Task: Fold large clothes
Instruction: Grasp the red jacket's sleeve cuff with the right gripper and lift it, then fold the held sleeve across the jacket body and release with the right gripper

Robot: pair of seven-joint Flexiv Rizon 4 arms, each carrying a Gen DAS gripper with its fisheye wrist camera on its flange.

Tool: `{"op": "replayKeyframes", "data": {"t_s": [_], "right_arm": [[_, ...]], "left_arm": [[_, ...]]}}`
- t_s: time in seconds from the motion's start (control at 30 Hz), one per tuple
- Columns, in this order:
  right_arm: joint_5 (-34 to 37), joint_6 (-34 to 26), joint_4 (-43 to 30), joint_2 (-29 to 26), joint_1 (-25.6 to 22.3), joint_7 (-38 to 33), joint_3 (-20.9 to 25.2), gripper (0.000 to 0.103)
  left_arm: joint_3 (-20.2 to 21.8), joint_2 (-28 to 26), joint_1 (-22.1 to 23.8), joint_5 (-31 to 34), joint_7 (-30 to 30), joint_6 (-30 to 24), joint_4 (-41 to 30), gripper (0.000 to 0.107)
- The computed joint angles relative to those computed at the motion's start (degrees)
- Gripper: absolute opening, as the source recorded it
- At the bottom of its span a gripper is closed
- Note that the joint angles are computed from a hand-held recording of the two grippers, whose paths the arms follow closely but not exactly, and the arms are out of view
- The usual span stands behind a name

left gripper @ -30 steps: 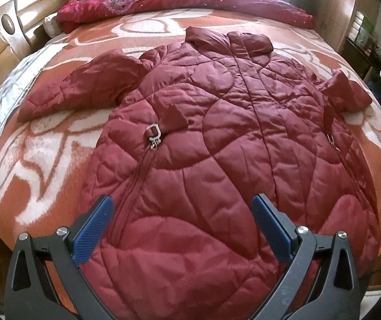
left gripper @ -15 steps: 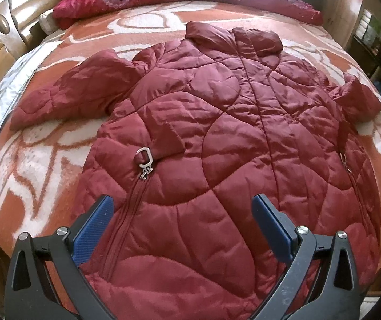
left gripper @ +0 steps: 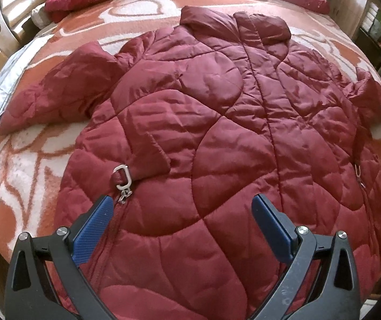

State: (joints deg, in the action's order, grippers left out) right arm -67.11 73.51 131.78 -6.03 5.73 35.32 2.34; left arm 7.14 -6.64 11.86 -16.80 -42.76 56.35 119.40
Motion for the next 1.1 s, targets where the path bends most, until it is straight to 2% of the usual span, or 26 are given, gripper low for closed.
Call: {"op": "replayKeyframes", "data": {"t_s": [0.1,0.13,0.17,0.27,0.33,0.47,0.53,0.8,0.97,1.03,1.1], "right_arm": [[-13.75,6.97,-1.05,-2.41,-3.05,11.53,-3.77,0.053],[-16.88,7.59,-1.81,-2.99,-3.93,13.53,-4.03,0.039],[-17.04,7.59,-2.17,-3.32,-4.43,13.39,-3.53,0.024],[-25.81,9.58,-4.20,-3.52,-6.66,19.12,-3.17,0.009],[-28.34,8.70,-5.33,-2.63,-7.11,18.68,-1.61,0.008],[-26.14,6.74,-6.98,-1.05,-5.08,12.86,1.05,0.007],[-22.52,5.67,-8.19,-1.04,-3.17,8.52,1.93,0.007],[-15.71,6.33,-16.83,-4.86,4.80,-1.10,2.46,0.008],[-14.97,11.88,-27.44,-12.17,10.53,-3.50,1.03,0.008],[-11.66,13.40,-31.54,-15.78,13.05,-6.86,0.84,0.008],[-4.22,13.28,-36.04,-20.27,14.82,-14.77,3.18,0.008]], "left_arm": [[-0.10,-0.85,-0.27,1.27,-1.25,-0.28,-0.63,0.103],[-0.10,-1.05,-0.32,1.66,-1.57,-0.39,-0.78,0.103],[-0.14,-1.22,-0.34,1.83,-1.78,-0.65,-0.94,0.103],[-0.32,-1.38,-0.29,1.50,-1.48,-0.75,-0.92,0.103],[-0.34,-1.46,-0.24,1.35,-1.31,-0.77,-0.94,0.103],[-0.38,-1.22,-0.25,0.77,-1.42,-0.64,-0.72,0.103],[-0.30,-1.10,-0.02,0.32,-1.18,-1.54,-0.87,0.103],[-0.18,-0.89,1.14,-3.35,1.29,-3.63,-1.53,0.103],[0.07,-1.00,1.94,-5.35,2.29,-3.98,-2.25,0.103],[0.21,-1.14,2.40,-6.14,2.57,-4.45,-2.59,0.103],[0.40,-1.42,2.93,-6.78,2.75,-5.03,-3.01,0.103]]}}
